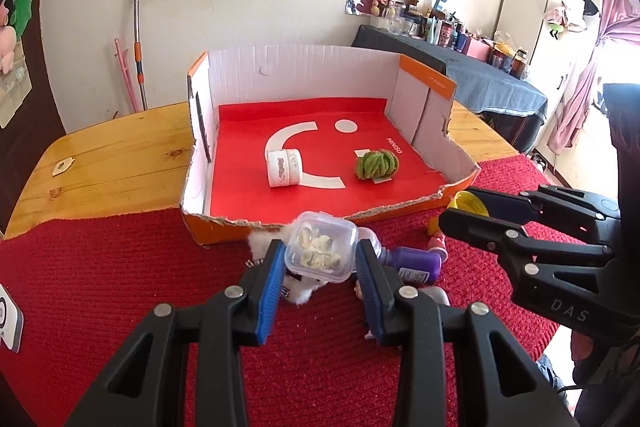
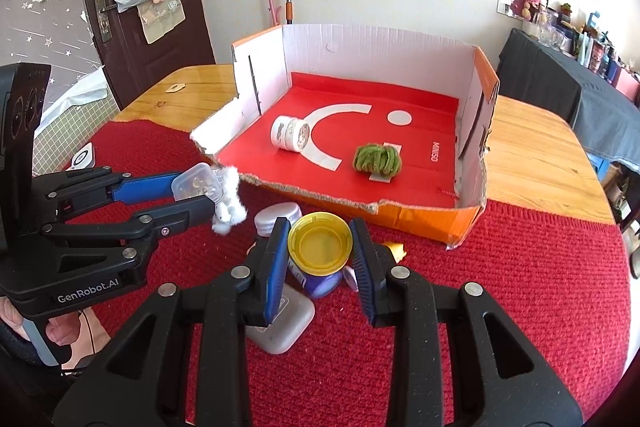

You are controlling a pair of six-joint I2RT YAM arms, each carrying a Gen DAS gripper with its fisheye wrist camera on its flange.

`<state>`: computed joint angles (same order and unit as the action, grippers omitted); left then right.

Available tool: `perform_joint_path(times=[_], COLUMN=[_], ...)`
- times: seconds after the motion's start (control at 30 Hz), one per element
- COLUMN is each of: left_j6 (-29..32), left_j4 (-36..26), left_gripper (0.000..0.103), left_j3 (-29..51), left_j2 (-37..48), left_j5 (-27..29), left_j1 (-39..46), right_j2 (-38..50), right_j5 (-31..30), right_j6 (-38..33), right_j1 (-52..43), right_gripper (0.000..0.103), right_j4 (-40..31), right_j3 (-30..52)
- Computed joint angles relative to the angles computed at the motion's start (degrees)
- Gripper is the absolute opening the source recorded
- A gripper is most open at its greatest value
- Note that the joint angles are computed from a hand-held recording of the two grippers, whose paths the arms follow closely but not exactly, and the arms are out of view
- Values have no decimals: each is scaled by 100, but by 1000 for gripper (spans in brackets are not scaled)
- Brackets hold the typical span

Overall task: Organize objects
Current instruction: 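Carry the clear plastic box with the left tool while the right carries the yellow lid into the box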

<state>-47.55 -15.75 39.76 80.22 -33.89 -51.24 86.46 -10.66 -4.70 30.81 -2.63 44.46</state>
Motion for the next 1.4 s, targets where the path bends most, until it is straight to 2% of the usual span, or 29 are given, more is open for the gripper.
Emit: perform_joint_path(times=[0.2,0.73,1.1,1.4], left_j6=[347,1175,1509,1645], left_j4=[89,366,367,451], left_gripper=[38,38,38,38], left_j3=[114,540,807,953], left_j2=[12,657,1209,1502], left_j5=[161,1140,1787,2039], left_j1=[353,1429,1879,2100], right_j2=[261,1529,2434,2917], right_j5=[-36,-119,-189,-242], right_j6=[-54,-168,-264,-300], right_j1=[-53,-206,-266,-279], right_gripper=[29,29,29,29], right_j4=[-159,-946,-1793,-2206], right_j3=[438,1962,2993,3523])
